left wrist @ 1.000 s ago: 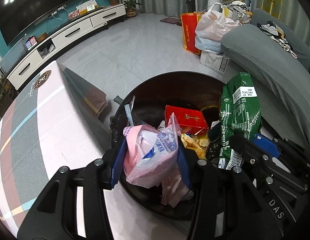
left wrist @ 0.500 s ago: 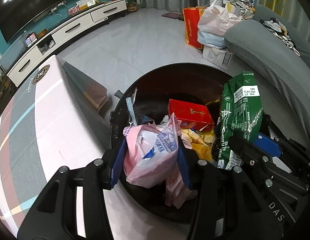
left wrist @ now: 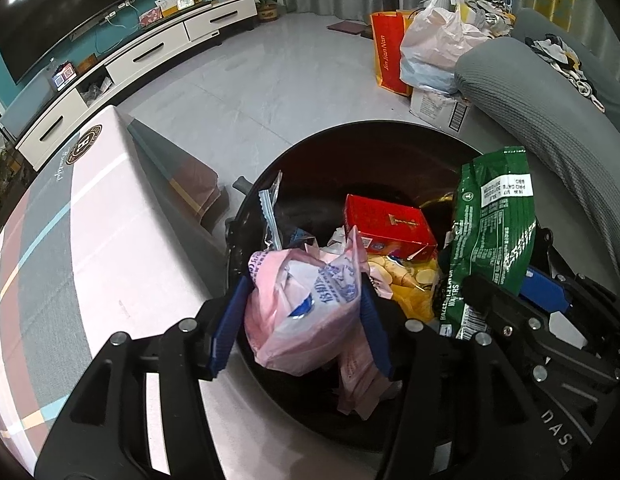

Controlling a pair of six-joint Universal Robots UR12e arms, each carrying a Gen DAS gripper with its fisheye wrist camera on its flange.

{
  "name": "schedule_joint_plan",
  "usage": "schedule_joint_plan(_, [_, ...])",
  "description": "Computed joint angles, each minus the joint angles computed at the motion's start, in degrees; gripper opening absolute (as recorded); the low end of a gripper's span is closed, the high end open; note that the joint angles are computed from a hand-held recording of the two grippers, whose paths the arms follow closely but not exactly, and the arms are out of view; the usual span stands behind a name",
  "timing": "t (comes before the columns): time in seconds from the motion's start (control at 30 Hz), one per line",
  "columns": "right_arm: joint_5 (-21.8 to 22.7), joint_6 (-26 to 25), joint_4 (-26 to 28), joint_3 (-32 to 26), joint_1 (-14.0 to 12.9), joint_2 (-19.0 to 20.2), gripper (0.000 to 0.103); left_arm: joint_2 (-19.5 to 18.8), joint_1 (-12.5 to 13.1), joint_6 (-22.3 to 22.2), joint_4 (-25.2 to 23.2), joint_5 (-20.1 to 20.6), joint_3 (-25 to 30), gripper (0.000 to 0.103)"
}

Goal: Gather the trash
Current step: 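Lower both bags into the black bin and open both tools to release them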

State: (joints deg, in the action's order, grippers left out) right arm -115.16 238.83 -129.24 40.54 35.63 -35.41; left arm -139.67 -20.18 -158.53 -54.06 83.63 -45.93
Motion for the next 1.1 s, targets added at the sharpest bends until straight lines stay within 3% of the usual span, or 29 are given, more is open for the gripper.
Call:
schedule_joint_plan(0.7, [-1.28,0.38,0.04,0.57,0.36,-0.81,0.043,1.73,0.59,-0.27,3.21,-0.13,-2.33,0.073])
schedule_joint_plan(0.87, [-1.7,0.47,0.16,0.49,0.69,-1.05,0.046,2.88,0.89,-0.54,4.26,-0.12,-3.75,0.081])
schedule_joint_plan(1.1, [-3.28,0.7,0.83,0.59,1.47,-1.76,0.063,5.44,1.57,-0.97,5.57,-0.72,-7.01,0.089])
